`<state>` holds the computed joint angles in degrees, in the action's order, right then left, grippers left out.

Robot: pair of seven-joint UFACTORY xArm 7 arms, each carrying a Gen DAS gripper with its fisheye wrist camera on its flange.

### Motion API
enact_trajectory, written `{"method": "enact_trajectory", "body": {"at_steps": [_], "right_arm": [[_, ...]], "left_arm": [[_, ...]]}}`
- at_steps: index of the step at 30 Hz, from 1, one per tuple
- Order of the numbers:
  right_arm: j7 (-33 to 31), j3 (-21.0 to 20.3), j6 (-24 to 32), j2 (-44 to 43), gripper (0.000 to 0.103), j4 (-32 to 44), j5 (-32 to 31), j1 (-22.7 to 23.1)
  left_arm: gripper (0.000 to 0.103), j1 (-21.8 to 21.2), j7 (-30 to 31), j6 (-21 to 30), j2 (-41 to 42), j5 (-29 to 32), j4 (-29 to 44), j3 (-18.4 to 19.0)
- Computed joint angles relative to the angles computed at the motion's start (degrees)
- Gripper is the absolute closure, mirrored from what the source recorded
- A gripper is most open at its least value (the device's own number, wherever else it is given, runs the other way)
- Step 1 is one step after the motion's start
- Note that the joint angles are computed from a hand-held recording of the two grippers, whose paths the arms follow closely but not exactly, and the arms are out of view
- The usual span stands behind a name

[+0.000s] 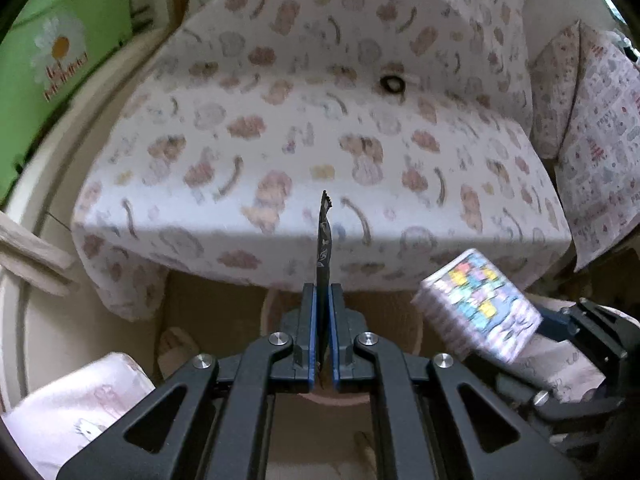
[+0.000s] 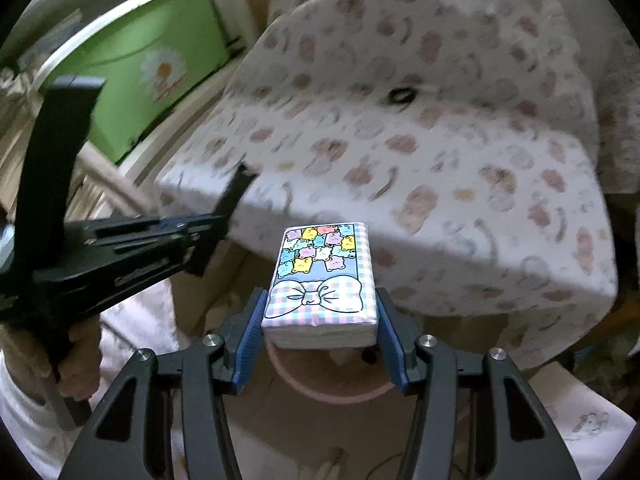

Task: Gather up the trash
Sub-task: 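Carry the marker and tissue pack down over the pink wastebasket, then open both grippers to drop marker and tissue pack into the wastebasket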

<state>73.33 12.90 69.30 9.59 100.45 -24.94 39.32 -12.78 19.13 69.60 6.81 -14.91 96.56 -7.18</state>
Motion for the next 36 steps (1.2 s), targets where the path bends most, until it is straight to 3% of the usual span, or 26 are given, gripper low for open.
{"method": "enact_trajectory", "body": {"at_steps": [17,26,32,35,36], "right_arm": [[-4.72,-0.44,0.47,4.61,0.048,-1.15,14.24,-1.38],[-5.63,-1.62,5.96,9.47,0.048,2.37,14.40,-0.66],[-6.26,-2.12,6.61,11.32,0.048,3.51,15.69,-0.66],[-6.40,-2.44,6.80,11.73,0.048,3.71,15.67,-0.55],[-6.31,-2.54,6.89,11.79,0.048,3.70,15.73,-0.57]], "left_arm": [[0.098,-1.13,-1.32,5.28,1.51,5.30,-3.56,-0.08],[0.098,-3.10,-4.02,5.69,5.91,10.85,-2.57,-0.27],[0.097,-2.86,-4.81,6.90,7.46,11.02,-2.35,-0.02],[0.091,-2.89,-4.54,5.91,6.87,11.40,-3.15,-0.06],[0.082,-2.90,-4.67,5.76,6.70,11.38,-3.27,-0.07]]}}
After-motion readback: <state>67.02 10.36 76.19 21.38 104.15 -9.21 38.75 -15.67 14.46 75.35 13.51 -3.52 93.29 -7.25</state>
